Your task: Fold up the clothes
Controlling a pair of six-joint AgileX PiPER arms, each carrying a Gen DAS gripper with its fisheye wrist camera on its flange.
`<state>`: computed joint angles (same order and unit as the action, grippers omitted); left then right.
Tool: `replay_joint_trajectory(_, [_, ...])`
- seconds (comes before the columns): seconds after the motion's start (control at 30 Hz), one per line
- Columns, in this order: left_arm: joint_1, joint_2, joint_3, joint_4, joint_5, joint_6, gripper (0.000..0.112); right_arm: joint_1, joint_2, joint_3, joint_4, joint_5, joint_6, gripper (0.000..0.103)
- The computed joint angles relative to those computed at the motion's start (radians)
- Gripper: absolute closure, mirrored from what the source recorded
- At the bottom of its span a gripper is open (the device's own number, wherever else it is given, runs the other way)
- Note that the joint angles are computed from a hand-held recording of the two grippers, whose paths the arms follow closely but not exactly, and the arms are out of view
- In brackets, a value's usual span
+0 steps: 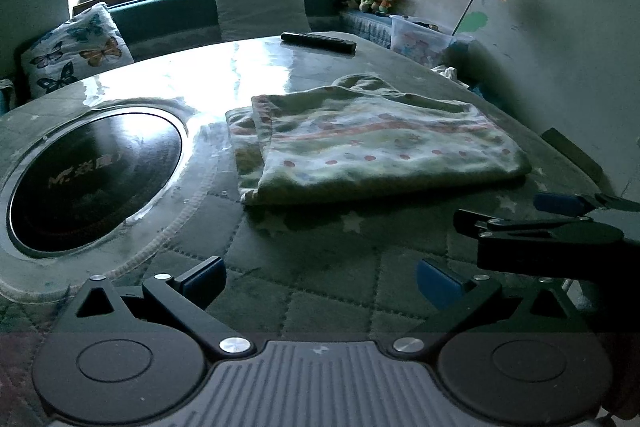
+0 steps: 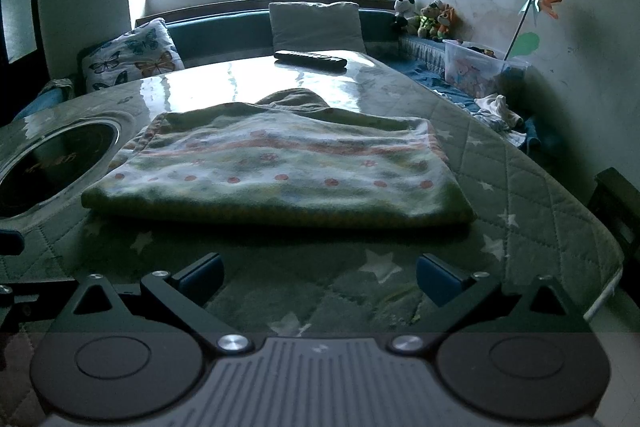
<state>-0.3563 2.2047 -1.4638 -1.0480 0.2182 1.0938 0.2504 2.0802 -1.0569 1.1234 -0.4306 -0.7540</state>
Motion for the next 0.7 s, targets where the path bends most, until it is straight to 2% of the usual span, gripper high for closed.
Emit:
replay_joint_trajectory(0.43, [-0.003,-0.01,0.017,-0.052,0.0,0.061,0.009,0.007,-0.002,0.0,0.011,0.002,-0.004,0.0])
replay_joint_trajectory(0.7, [-0.005,-0.008,0.013,-0.033,0.0,0.046,0.009,0.009,-0.002,0.0,0.016,0.002,-0.005,0.0])
